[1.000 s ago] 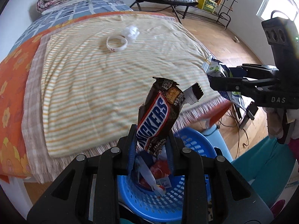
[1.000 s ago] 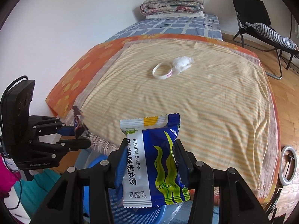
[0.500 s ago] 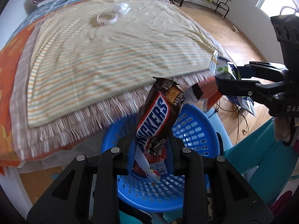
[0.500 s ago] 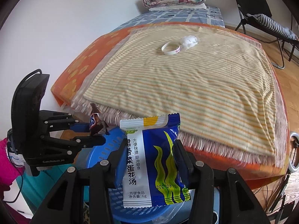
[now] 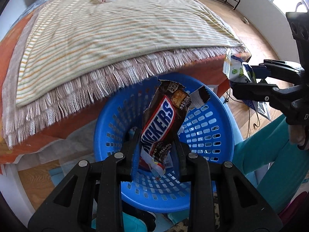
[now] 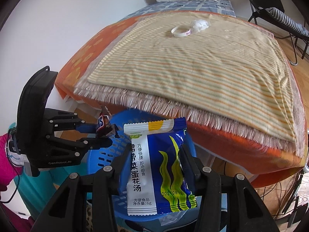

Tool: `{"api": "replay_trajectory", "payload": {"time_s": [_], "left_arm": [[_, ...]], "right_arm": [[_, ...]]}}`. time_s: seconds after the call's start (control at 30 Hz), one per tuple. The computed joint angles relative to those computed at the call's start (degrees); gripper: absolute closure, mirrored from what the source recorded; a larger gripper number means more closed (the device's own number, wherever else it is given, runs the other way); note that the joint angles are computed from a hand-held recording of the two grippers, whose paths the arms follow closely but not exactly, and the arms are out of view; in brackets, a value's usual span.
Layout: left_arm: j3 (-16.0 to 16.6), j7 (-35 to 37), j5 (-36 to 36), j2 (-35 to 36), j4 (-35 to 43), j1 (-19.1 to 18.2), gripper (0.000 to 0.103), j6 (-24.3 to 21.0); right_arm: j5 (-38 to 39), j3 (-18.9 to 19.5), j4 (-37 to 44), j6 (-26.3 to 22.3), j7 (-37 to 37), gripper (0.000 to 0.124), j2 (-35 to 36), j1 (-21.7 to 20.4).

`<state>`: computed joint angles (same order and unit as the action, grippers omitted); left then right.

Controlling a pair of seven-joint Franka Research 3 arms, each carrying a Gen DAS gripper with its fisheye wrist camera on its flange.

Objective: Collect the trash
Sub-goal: 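Open both tools to drop the wrapper and packet into the basket, then move both open tools back over the white band and tissue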

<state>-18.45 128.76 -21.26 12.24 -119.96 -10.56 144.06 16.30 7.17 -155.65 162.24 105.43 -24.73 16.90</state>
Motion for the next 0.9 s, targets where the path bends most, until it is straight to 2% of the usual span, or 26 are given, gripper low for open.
{"api": "replay_trajectory", "payload": {"time_s": [0.43,0.5,0.57,0.6,0.67,0.8,0.9], "left_arm": [[-0.07,-0.53,1.82,0.61,-0.43,-0.24,0.075,0.26],[-0.21,-0.48,1.89,0.79,-0.42,-0.22,0.070,0.16],[-0.28,-0.48,2.03,0.78,-0.57,-0.24,0.058,0.47],[-0.31,-0.49,2.01,0.70,-0.74,-0.22,0.056,0.69],[-0.39,-0.55,1.87,0.68,-0.76,-0.18,0.054,0.76],[-0.17,-1.75,2.84,0.99,-0.49,-0.42,0.053,0.67],[-0.19,-2.10,3.13,1.22,-0.26,-0.25,0.045,0.39]], "right_arm": [[-1.09,0.44,-0.05,-1.03,0.54,0.072,0.92,0.32],[-1.24,0.52,0.07,-1.24,0.54,0.072,1.13,0.37],[-1.61,0.75,0.21,-1.39,0.67,0.072,1.36,0.29],[-2.00,0.96,0.31,-1.53,0.85,0.071,1.43,0.09],[-2.29,1.03,0.39,-1.56,1.00,0.064,1.49,0.08],[-2.84,1.17,0.35,-1.63,1.61,0.061,1.35,-0.17],[-3.08,1.32,0.20,-1.50,2.36,0.054,1.20,-0.46]]}}
